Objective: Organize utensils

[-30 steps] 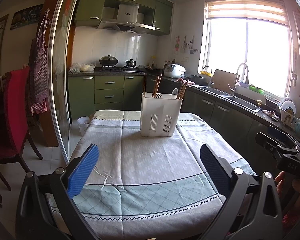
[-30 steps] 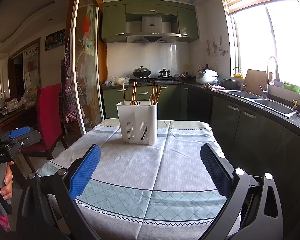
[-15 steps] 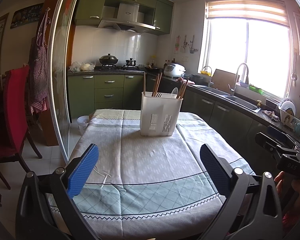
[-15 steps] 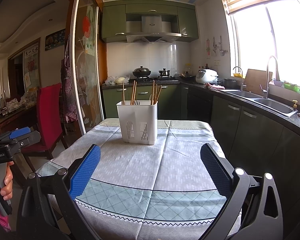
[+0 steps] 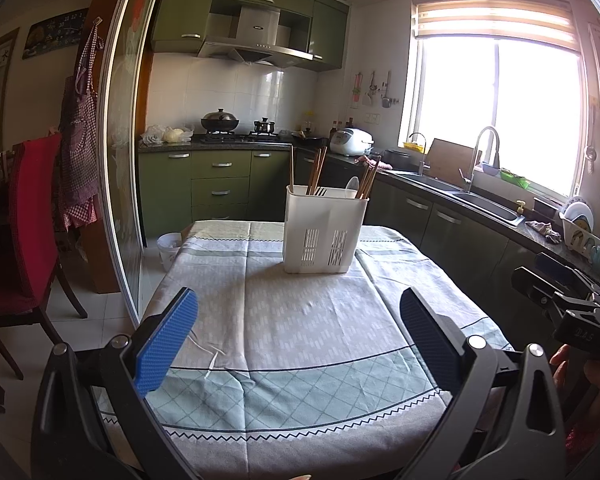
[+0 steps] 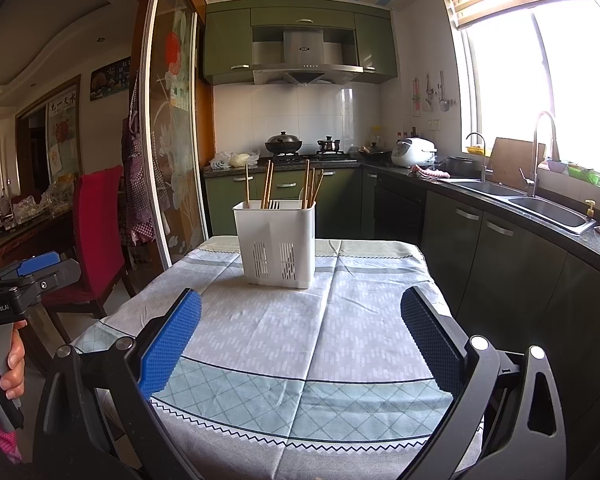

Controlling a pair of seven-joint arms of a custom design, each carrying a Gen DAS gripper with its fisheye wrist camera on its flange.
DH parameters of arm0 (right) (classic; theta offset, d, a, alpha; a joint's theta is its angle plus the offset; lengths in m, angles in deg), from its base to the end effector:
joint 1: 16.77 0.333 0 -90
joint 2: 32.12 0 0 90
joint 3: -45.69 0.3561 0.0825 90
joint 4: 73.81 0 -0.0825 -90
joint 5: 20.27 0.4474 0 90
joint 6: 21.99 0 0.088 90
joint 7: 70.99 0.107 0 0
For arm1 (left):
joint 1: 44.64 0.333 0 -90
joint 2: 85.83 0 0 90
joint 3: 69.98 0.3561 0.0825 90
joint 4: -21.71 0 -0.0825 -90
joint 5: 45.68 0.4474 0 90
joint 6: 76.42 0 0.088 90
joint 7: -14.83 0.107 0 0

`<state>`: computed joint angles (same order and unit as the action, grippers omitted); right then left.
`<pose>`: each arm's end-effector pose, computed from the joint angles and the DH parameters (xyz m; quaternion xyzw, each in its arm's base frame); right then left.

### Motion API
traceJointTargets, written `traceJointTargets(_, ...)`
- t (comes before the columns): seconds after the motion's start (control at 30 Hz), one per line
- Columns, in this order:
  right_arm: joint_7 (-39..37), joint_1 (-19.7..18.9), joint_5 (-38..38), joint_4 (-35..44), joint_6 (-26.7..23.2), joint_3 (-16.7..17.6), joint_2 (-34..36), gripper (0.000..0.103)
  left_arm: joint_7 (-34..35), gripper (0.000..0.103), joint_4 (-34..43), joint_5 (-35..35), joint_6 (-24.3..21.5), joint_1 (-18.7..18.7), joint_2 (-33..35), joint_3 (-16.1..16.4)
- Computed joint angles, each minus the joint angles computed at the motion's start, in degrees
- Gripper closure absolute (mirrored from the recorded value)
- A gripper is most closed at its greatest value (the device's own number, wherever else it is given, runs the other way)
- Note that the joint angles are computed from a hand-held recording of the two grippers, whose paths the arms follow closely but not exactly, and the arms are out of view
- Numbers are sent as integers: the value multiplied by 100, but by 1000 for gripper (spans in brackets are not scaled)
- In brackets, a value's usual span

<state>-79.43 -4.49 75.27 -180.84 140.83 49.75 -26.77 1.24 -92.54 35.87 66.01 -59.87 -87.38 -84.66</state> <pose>0.6648 0.1389 0.5321 -0.7097 0.4049 -0.2495 0.5197 0.5567 -0.3270 0.5412 -0.6662 0.4986 -0.3715 0.4116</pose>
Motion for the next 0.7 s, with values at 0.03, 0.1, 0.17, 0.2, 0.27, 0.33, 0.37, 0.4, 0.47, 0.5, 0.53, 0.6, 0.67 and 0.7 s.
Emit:
traceJointTargets(0.03, -15, 2, 9, -2, 7, 2, 0, 5, -21, 7, 10, 27, -3, -6, 17, -6)
traceJointTargets(0.1, -41, 6, 23, -6, 15, 4, 8, 5, -28, 7, 38, 23, -1, -23, 49, -11)
traceJointTargets(0.17, -40, 5, 26, -2, 12, 4, 10, 5, 36, 7, 79, 14, -102, -57, 87, -26)
traceJointTargets(0.2, -46, 8, 28, -4, 25, 6, 10, 5, 119, 7, 116, -14, -207, -85, 118, -39)
traceJointTargets(0.27, -49, 11, 26, -10, 30, 8, 12, 5, 223, 7, 177, -34, -317, -128, 170, -38)
traceJointTargets(0.33, -20, 12, -5, -5, 29, 9, 33, 5, 196, 7, 193, -22, -284, -146, 177, -14)
traceJointTargets(0.37, -8, 12, -18, -3, 30, 11, 41, 5, 99, 7, 175, 35, -165, -135, 160, 12)
traceJointTargets(0.4, 4, 6, -37, 13, 21, 8, 63, 5, -84, 7, 144, 175, -56, -123, 140, 29)
traceJointTargets(0.47, 38, -3, -74, 31, 20, 11, 85, 5, -302, 7, 123, 363, -72, -121, 124, 25)
traceJointTargets(0.5, 51, -6, -87, 42, 28, 15, 97, 5, -256, 7, 141, 328, -136, -128, 136, 15)
traceJointTargets(0.53, 69, -9, -103, 48, 32, 19, 107, 5, -198, 7, 158, 296, -169, -134, 148, 11)
traceJointTargets(0.6, 159, -17, -185, 78, 38, 24, 146, 5, -34, 7, 181, 149, -138, -132, 164, 19)
traceJointTargets(0.67, 301, -22, -316, 96, 50, 36, 184, 5, 279, 7, 261, -156, -320, -152, 229, 12)
traceJointTargets(0.7, 365, -33, -375, 102, 27, 41, 199, 5, 318, 7, 286, -175, -432, -168, 254, 12)
